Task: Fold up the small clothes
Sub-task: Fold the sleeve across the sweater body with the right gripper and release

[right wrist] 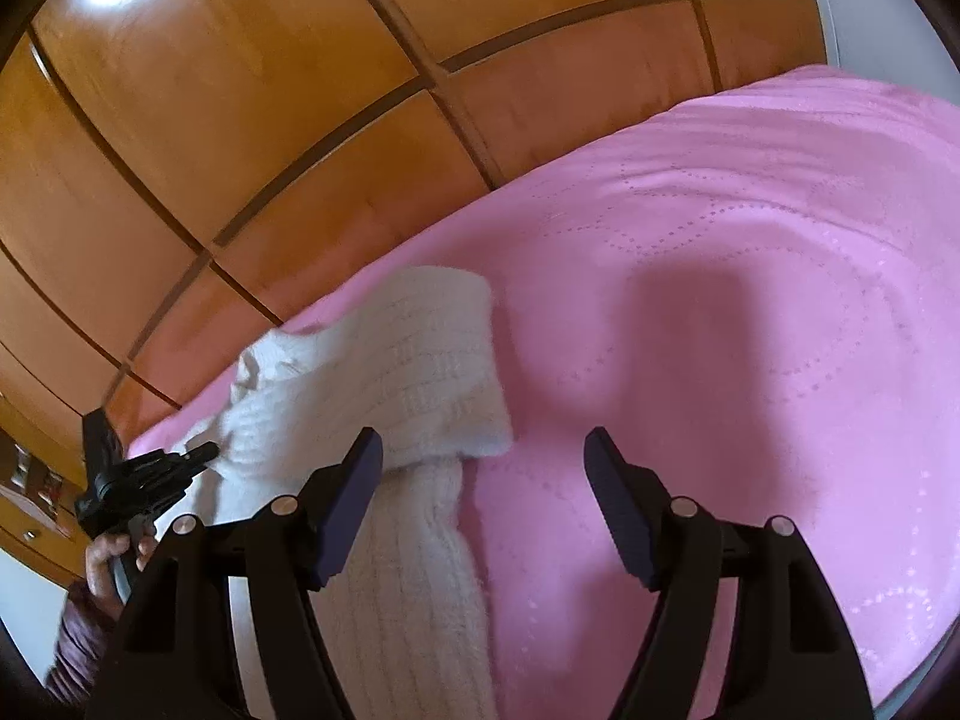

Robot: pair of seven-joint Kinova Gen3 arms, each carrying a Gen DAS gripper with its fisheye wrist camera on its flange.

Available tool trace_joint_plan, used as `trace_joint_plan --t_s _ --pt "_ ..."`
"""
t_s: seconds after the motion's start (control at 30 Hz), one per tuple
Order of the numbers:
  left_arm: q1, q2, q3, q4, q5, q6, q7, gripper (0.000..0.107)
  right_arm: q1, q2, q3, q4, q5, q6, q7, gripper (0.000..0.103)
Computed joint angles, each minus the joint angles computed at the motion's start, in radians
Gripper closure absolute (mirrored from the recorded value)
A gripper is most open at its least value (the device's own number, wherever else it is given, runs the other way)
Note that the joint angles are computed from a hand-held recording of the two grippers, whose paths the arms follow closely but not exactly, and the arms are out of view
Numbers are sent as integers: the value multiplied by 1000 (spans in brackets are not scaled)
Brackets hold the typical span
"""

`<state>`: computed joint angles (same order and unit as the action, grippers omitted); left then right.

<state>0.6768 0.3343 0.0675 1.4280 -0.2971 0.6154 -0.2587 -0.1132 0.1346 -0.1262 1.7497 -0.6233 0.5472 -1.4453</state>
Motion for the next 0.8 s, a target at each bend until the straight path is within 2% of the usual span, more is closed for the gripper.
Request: trace_joint_plan --t_s 0.1,0.2,0.27,0.4,0.47,0.53,0.6,0.67,0.73,0.8 --pt "99 -68 -82 59 -106 -24 74 101 -3 29 -22 -31 -32 -3 49 33" --pt "114 -125 -58 96 -213 37 178 102 -2 75 -82 -77 -9 -15 49 33" --pt "96 -134 -26 109 -229 84 189 101 -44 122 -89 -128 49 1 -1 33" --pt "37 -117 31 135 -207 126 186 102 -225 191 36 -197 211 33 -142 33" --pt "-30 -103 99 155 -199 126 184 101 -307 202 95 -196 293 17 -208 33" --pt "-75 -99 164 173 -249 121 242 99 -360 194 127 -190 374 6 -272 32" --pt "-82 -109 203 178 -319 160 303 84 -370 188 113 -196 454 16 -328 32" --pt "-37 -134 174 201 -373 179 385 59 -342 174 57 -194 521 12 -391 31" --pt "47 -197 86 255 -401 165 466 53 -344 150 26 -170 568 -20 -425 31" --pt "140 -246 2 298 -437 186 547 52 -389 140 33 -154 641 -36 -474 31"
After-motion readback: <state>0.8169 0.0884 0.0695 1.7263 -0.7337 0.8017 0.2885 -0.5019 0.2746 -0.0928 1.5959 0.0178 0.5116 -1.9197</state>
